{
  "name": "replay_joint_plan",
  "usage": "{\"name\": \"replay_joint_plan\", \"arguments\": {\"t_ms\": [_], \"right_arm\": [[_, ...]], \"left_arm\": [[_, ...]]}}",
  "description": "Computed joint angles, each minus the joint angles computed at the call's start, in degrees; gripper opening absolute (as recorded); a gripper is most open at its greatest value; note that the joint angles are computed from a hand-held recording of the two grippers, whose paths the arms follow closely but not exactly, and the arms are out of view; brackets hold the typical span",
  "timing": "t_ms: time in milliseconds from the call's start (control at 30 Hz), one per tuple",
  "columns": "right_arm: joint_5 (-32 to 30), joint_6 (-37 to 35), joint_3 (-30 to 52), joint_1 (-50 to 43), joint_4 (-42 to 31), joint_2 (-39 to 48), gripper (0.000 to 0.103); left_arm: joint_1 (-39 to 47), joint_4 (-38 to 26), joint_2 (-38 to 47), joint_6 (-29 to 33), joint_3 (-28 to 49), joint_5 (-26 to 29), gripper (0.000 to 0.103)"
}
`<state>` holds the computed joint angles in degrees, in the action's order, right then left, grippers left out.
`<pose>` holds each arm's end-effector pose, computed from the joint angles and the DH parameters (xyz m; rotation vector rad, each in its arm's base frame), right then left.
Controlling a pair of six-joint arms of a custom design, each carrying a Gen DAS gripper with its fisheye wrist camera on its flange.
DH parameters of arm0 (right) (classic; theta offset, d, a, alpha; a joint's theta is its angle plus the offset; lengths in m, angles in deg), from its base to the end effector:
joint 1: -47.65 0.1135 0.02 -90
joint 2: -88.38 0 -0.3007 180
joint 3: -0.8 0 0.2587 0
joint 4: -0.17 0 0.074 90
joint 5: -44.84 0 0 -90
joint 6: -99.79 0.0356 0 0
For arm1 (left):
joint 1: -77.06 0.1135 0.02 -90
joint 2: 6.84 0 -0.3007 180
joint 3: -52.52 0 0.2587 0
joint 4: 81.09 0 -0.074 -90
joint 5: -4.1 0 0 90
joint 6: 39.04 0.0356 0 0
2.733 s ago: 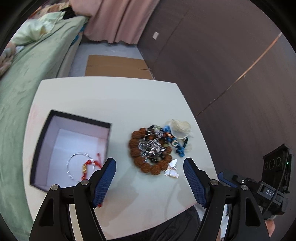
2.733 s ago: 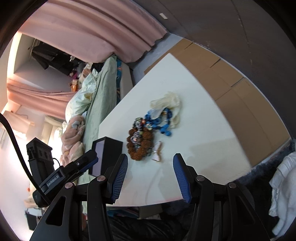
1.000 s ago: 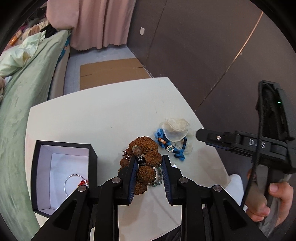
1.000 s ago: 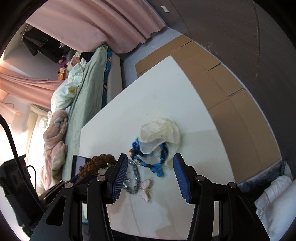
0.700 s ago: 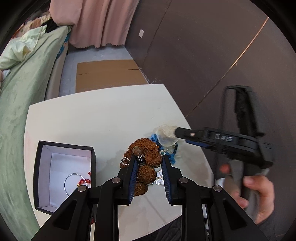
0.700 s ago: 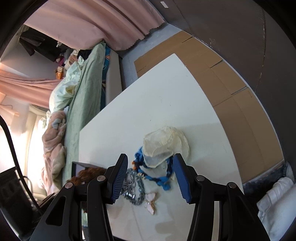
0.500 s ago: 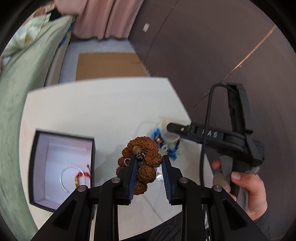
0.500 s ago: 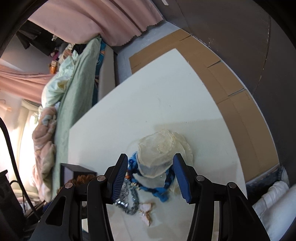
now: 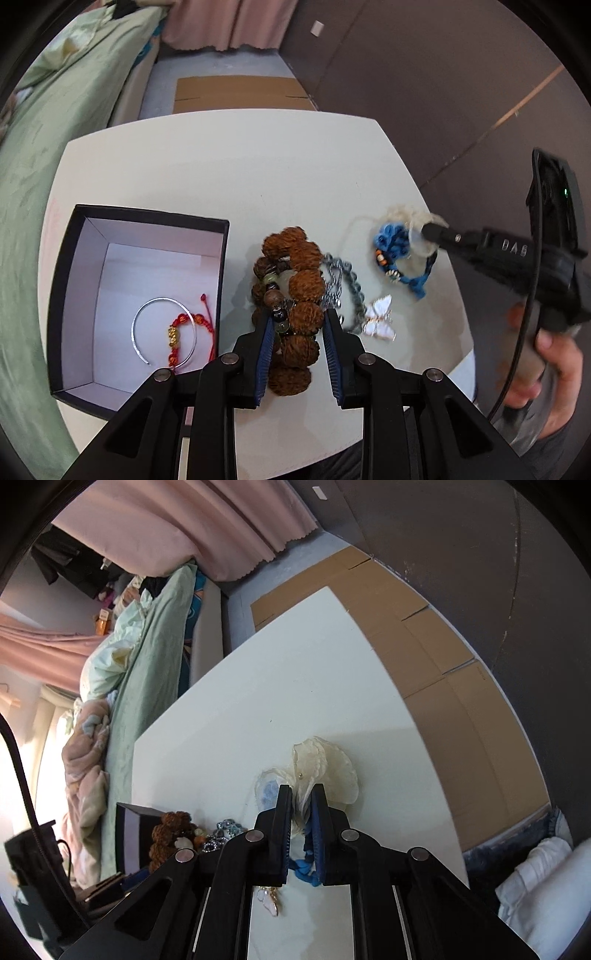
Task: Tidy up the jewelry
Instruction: 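Lift the brown bracelet with the left gripper while the right gripper grasps the lace pouch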
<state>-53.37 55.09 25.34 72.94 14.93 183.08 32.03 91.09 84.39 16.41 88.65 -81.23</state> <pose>0.1737 0.0877 0.0799 0.4033 2.6282 0.6341 0.1565 -0.1607 0.1045 0.2815 2.7698 -0.5163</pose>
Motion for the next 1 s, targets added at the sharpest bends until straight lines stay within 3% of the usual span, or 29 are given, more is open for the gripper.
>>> {"name": "replay_joint_plan", "arguments": {"t_ms": [167, 333, 733, 767, 1000], "right_arm": [[0.29, 0.33, -0.26, 0.92, -0.71, -1.56, 0.012], [2.20, 1.67, 0.88, 3.95, -2.44, -2.24, 0.012], [3.20, 4.07, -0.25, 5.35, -2.45, -3.12, 0.012], [3.25, 4.41, -0.47, 5.45, -2.14, -3.06, 0.012], [1.97, 3.54, -2.34, 3.64, -0.46, -3.46, 0.012]], "left_arm": [[1.20, -3.30, -1.69, 1.37, -0.66, 0.00, 0.028], [-2.30, -9.76, -1.18, 1.18, 3.02, -6.21, 0.028], [-11.72, -17.09, 9.01, -1.44, 10.05, -21.27, 0.027], [-11.66, -16.89, 7.97, -1.83, 9.39, -21.28, 0.021], [-10.18, -18.60, -0.91, -1.17, 8.40, -19.42, 0.020]]}}
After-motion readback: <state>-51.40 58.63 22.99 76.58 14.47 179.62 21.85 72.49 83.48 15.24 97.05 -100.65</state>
